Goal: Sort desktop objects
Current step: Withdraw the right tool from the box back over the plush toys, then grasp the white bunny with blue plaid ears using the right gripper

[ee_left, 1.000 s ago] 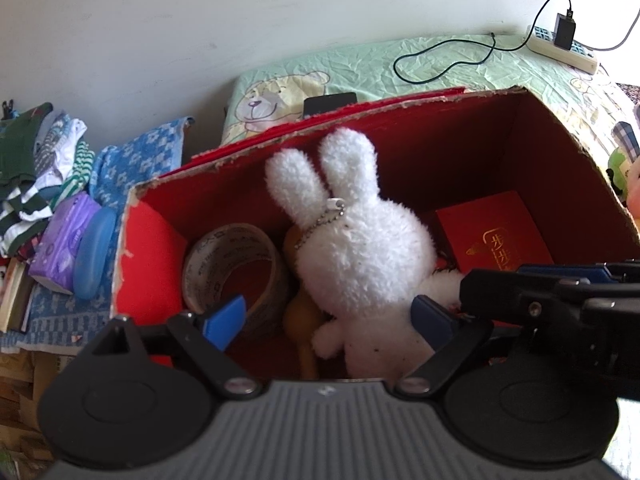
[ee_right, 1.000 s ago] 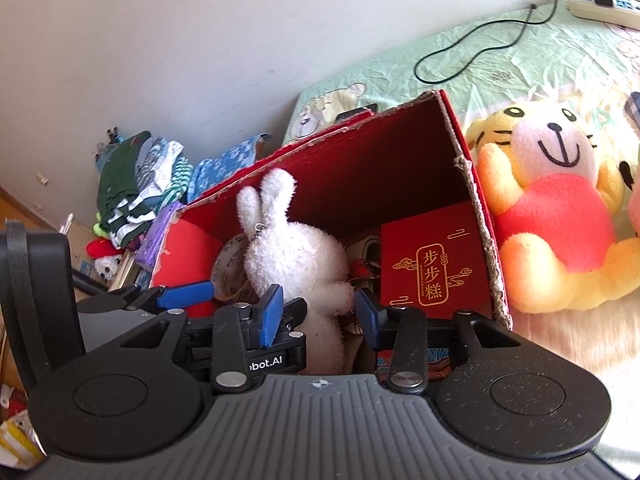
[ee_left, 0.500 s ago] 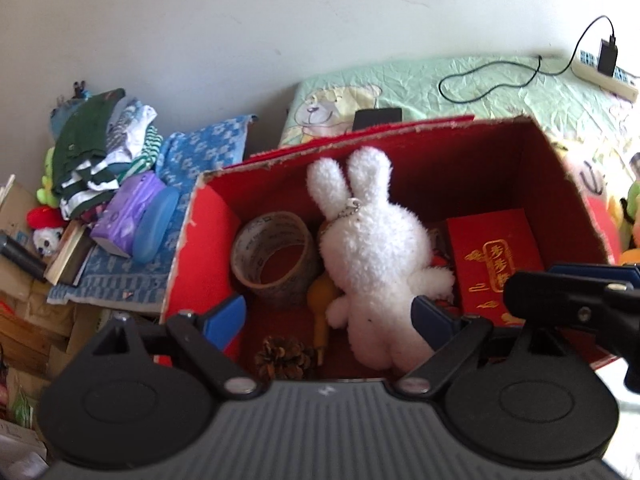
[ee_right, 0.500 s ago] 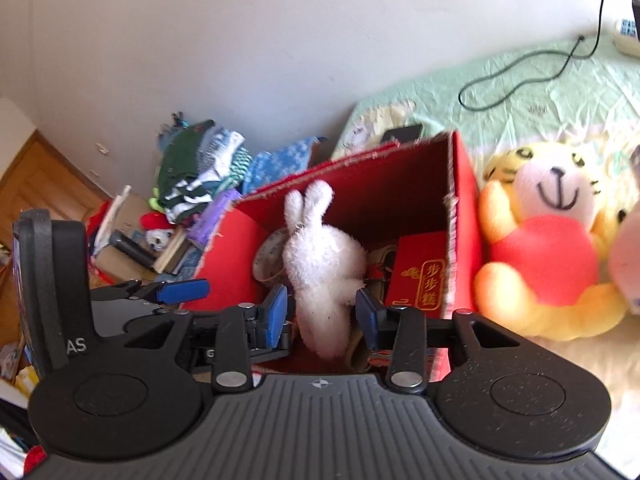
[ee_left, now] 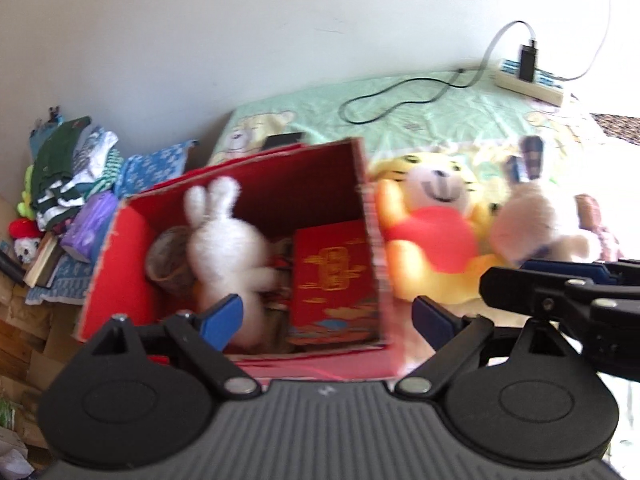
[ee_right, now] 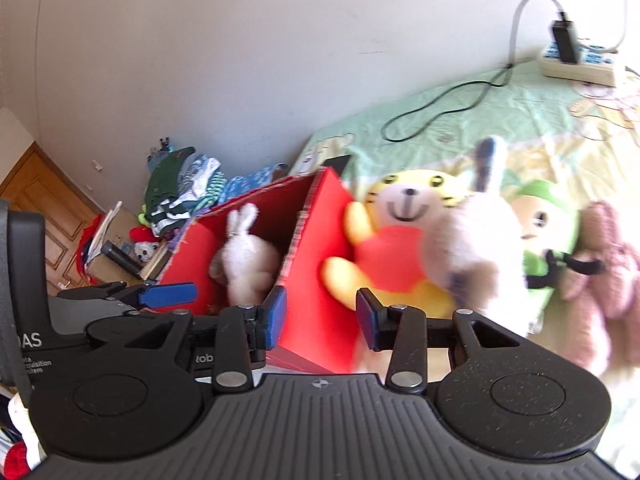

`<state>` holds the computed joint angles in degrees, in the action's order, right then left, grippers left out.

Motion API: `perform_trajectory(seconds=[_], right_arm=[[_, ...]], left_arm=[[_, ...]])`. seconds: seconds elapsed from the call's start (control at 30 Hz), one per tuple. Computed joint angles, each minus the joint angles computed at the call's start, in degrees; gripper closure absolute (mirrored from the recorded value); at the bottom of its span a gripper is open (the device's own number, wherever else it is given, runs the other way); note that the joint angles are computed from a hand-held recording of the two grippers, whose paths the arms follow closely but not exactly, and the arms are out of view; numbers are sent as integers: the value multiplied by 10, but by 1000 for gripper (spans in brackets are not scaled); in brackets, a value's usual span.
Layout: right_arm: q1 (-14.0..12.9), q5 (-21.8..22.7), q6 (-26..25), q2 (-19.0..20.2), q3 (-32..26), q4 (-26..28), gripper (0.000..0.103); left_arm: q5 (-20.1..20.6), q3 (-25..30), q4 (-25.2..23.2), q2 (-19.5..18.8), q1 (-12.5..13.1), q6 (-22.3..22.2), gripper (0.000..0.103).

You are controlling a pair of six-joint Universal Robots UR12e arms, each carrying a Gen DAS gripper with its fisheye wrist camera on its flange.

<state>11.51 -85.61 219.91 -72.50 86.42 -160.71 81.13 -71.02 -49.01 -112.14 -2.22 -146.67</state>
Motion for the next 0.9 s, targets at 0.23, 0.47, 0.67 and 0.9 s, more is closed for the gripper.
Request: perform_trajectory(seconds=[0.23, 0.47, 0.67, 0.9], right_arm=[[-13, -58, 7, -60, 85, 13, 60], [-36, -95, 67, -106, 147, 49, 60], [-57, -73, 90, -115, 163, 27, 57], [-68, 9, 43, -75, 117, -23, 43]], left_arm=[[-56, -36, -44, 23, -17, 32, 9], [-106, -56, -104, 34, -35, 77, 10], [-114, -52, -94, 29, -41, 77, 10], [-154, -10, -107, 5, -21, 0, 9]])
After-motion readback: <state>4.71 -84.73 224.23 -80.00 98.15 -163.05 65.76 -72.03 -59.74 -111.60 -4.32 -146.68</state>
